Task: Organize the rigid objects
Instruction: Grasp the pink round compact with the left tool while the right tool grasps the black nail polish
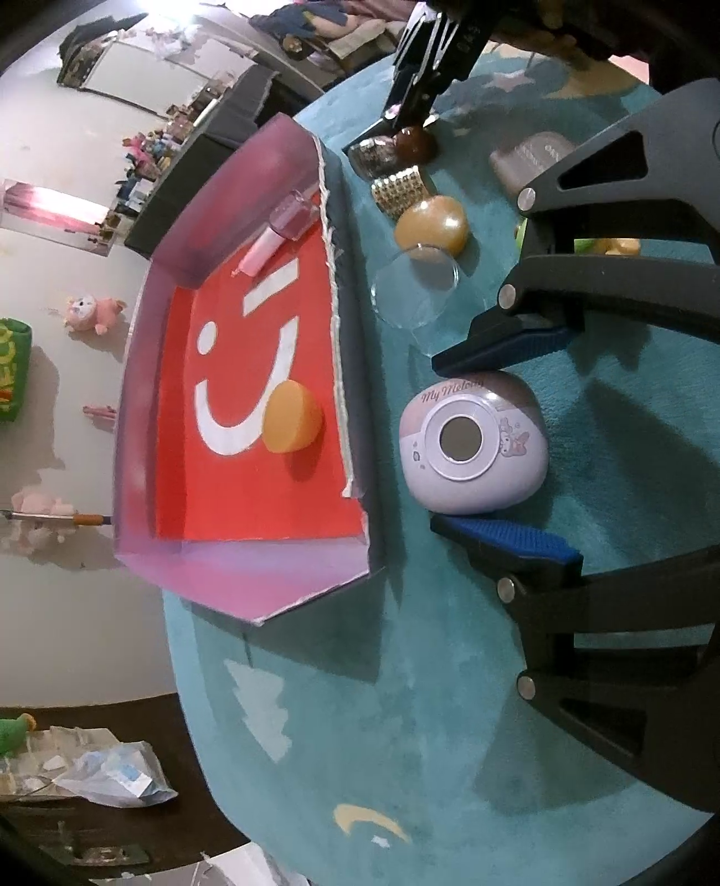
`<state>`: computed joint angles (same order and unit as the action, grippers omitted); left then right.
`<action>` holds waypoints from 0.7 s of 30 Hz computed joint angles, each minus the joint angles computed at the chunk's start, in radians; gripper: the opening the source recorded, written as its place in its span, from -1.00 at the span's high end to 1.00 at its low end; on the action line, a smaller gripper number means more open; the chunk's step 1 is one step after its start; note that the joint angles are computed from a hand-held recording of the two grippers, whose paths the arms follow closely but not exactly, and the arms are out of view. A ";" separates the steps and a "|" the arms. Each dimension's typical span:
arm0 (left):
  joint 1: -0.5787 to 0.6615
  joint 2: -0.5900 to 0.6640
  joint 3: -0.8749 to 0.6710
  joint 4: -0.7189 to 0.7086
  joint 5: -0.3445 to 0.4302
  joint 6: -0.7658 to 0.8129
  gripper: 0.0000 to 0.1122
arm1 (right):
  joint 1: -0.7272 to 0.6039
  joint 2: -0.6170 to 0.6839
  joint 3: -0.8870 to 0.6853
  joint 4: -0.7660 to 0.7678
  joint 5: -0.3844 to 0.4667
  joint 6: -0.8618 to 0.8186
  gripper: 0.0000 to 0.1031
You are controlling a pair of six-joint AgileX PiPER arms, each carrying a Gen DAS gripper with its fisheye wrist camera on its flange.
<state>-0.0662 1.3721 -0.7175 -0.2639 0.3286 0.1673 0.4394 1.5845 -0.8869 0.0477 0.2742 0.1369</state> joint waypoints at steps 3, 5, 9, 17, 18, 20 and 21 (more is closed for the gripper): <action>-0.001 -0.032 0.007 -0.002 0.004 0.004 0.15 | 0.004 -0.020 0.018 -0.019 -0.012 0.027 0.27; -0.003 -0.050 0.011 -0.001 0.005 0.007 0.15 | 0.006 -0.035 0.028 -0.021 -0.019 0.033 0.27; -0.005 -0.064 0.013 -0.011 0.010 0.019 0.15 | 0.010 -0.052 0.034 -0.029 -0.018 0.044 0.27; -0.013 -0.089 0.020 -0.026 0.018 0.033 0.15 | 0.015 -0.080 0.056 -0.012 -0.018 0.026 0.27; -0.016 -0.092 0.021 -0.025 0.018 0.031 0.15 | 0.017 -0.089 0.064 -0.013 -0.021 0.027 0.27; -0.024 -0.097 0.019 -0.030 0.023 0.038 0.15 | 0.017 -0.095 0.067 0.001 -0.022 0.012 0.27; -0.027 -0.099 0.018 -0.032 0.026 0.042 0.15 | 0.017 -0.097 0.064 0.005 -0.018 0.004 0.27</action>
<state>-0.0933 1.2733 -0.6992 -0.2958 0.3549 0.2097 0.4562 1.4875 -0.8225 0.0530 0.2558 0.1411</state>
